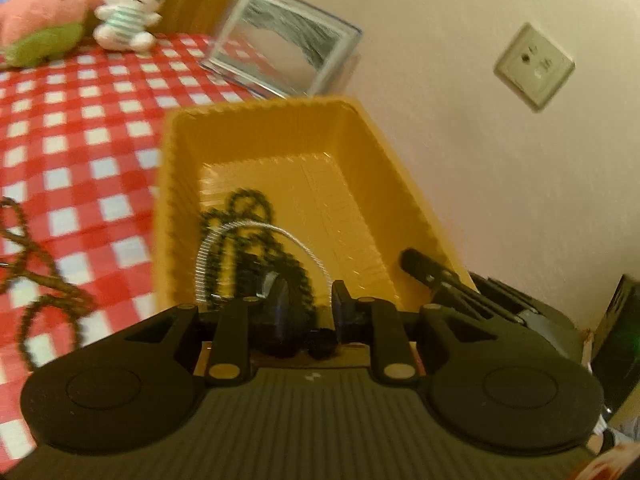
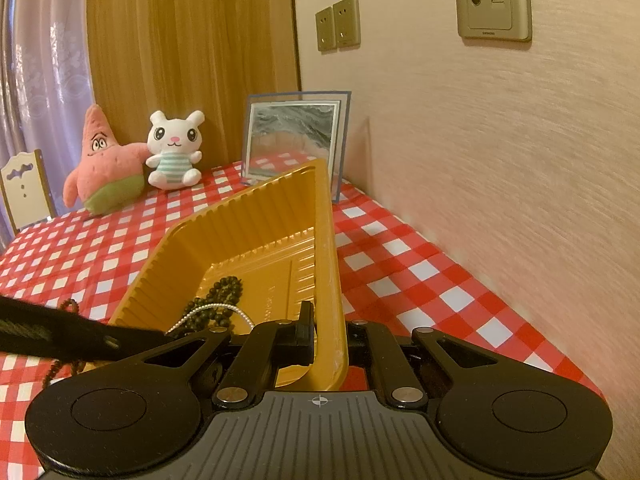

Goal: Organize jewelry
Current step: 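Lower the black pendant into the tray and open the left gripper, then move the left gripper to the brown bead strand and close on it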

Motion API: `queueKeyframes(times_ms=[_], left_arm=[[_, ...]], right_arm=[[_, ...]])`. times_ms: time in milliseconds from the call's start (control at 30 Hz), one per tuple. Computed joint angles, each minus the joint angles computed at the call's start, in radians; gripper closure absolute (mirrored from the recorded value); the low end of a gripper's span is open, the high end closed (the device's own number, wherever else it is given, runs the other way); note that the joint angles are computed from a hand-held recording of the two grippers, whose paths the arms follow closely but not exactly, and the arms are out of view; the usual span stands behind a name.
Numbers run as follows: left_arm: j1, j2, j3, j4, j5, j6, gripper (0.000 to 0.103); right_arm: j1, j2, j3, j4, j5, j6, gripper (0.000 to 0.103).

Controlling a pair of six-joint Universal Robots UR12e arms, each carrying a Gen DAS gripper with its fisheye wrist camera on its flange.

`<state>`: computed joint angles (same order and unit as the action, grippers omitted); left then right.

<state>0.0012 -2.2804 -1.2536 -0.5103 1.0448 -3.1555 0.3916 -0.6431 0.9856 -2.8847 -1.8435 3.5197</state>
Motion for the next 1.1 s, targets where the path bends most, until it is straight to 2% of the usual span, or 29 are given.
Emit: queueKeyframes(times_ms=[133,200,300,467,667,867,1100], left_arm=[[0.019,0.023,-0.032,0.044,0.052,-0.053,0.084],[0.029,0.034,-0.049,0.061,0.101,-0.072,0.084],[0.041,0.051,-0.075,0.069,0.181,-0.085,0.084],[0.069,0.078,-0.126,0.06,0.251,-0.164,0.084],[0.077,0.104,-0.18,0.045,0.348,-0.152,0.084],[0.076,0.115,-0.207,0.046,0.365,-0.118,0.084],[0.064,0.104,-0.195,0.053,0.35,-0.057,0.084]], right_arm=[[0.0,-0.001,0.002,-0.002,0.0,0.001,0.097],[0.0,-0.001,0.002,-0.002,0.0,0.001,0.097],[0.0,-0.001,0.002,-0.001,0.0,0.002,0.097],[0.0,-0.001,0.003,-0.002,0.001,0.002,0.097],[0.0,-0.001,0.003,-0.001,0.001,0.003,0.097],[0.0,-0.002,0.004,-0.002,0.001,0.002,0.097],[0.0,-0.002,0.004,-0.002,0.001,0.002,0.097]])
